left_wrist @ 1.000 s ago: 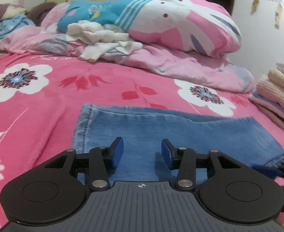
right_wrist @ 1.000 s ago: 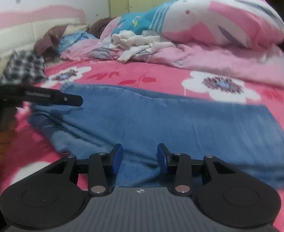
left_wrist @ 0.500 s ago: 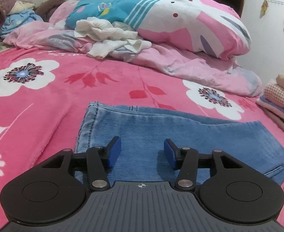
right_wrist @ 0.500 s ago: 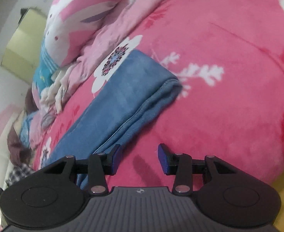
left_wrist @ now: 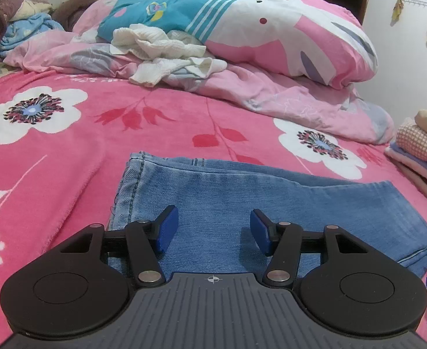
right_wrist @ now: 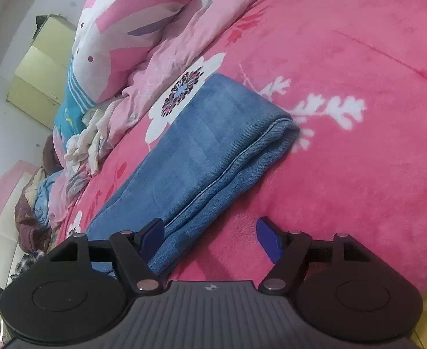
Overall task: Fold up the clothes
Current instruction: 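Grasp the folded jeans leg end with the right gripper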
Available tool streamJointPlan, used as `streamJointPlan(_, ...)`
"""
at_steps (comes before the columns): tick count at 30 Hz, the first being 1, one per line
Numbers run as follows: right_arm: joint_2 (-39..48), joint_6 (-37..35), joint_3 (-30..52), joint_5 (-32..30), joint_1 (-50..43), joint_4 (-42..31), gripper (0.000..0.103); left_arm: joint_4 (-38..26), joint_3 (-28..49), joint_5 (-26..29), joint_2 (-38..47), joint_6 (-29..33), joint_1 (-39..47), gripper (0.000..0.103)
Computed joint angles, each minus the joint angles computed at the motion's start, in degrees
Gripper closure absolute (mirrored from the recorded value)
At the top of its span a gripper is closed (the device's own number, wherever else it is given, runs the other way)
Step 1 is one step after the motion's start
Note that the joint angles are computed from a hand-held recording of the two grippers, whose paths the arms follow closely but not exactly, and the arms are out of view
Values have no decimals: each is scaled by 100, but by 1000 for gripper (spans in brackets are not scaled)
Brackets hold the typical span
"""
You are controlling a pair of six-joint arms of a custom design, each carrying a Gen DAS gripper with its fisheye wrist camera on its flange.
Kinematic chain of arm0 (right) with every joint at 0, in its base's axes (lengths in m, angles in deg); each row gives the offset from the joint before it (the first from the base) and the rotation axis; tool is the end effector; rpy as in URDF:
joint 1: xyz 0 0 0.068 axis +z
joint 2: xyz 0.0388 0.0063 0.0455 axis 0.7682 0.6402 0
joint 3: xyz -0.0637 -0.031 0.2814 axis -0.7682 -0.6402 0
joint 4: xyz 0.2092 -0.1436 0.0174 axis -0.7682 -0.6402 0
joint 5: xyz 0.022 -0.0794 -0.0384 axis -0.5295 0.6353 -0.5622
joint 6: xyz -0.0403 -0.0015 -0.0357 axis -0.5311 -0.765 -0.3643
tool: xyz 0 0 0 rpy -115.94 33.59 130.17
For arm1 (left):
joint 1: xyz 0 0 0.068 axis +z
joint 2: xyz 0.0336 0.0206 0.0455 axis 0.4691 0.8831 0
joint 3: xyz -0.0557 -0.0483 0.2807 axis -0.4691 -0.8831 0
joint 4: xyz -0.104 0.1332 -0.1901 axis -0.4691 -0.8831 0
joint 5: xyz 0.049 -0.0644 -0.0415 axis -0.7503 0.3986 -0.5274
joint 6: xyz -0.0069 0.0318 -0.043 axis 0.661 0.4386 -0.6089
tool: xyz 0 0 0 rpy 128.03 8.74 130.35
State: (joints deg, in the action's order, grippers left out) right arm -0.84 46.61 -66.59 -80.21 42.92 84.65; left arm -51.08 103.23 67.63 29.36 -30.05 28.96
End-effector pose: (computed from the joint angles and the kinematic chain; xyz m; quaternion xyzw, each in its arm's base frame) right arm 0.2012 -0.0157 0.1142 0.3396 0.8202 0.2665 0.3755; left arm 0.3614 -0.0078 0.1083 0.0900 0.8704 -0.1741 0.4516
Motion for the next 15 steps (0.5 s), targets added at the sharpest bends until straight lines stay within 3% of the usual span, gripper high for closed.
streamJointPlan(9, 74, 33, -72, 4, 6, 207, 29, -1, -14, -23, -13, 16, -15, 48)
streamJointPlan(15, 167, 76, -123, 27, 63, 448, 22, -3, -16, -18, -12, 28, -10, 48)
